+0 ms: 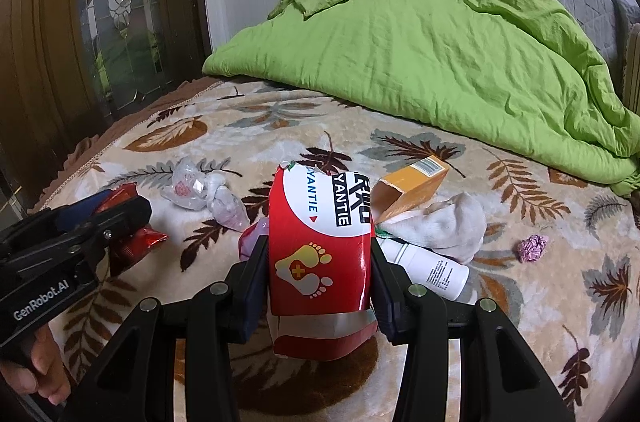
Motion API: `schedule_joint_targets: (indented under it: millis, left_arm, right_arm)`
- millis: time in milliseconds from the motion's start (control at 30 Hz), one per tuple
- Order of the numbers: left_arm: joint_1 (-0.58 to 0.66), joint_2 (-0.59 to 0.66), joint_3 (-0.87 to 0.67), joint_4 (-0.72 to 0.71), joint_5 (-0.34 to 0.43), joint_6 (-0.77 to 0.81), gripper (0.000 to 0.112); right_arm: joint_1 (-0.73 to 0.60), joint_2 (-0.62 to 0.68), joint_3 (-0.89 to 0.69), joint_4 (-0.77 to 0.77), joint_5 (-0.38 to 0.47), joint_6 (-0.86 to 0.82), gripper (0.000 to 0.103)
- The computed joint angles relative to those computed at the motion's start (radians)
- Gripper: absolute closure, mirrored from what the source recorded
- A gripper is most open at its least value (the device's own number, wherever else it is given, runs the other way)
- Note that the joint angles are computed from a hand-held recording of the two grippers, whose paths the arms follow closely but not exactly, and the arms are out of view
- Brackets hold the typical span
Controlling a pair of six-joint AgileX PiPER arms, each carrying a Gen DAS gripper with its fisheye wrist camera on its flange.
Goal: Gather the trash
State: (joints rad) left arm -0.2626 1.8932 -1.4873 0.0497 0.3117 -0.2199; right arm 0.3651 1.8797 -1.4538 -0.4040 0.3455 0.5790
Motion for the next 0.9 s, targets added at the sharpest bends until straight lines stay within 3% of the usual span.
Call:
schedule_joint_targets:
  millis: [200, 433, 767, 900]
  left_arm:
    - [0.011, 0.016, -0.016, -0.042, 0.002, 0.04, 0.065]
    - [0.003, 0.033, -0.036, -0.032, 0.006, 0.036, 0.065]
    - [-0.006, 0.026, -0.025, 0.01, -0.002, -0.004, 0.065]
    - [0.005, 0.009, -0.011, -0.043, -0.012, 0.039, 0.065]
  right_arm:
    - [-0.023, 0.001, -0.007, 0.202, -0.027, -0.159, 0.054]
    - [-0.029, -0.013, 0.017, 0.337, -0.058, -0.28, 0.054]
    - [-0.032, -0.016, 0.023, 0.4, -0.068, -0.346, 0.054]
    - [-0.027, -0.018, 0.026, 0.411, -0.073, -0.359, 0.054]
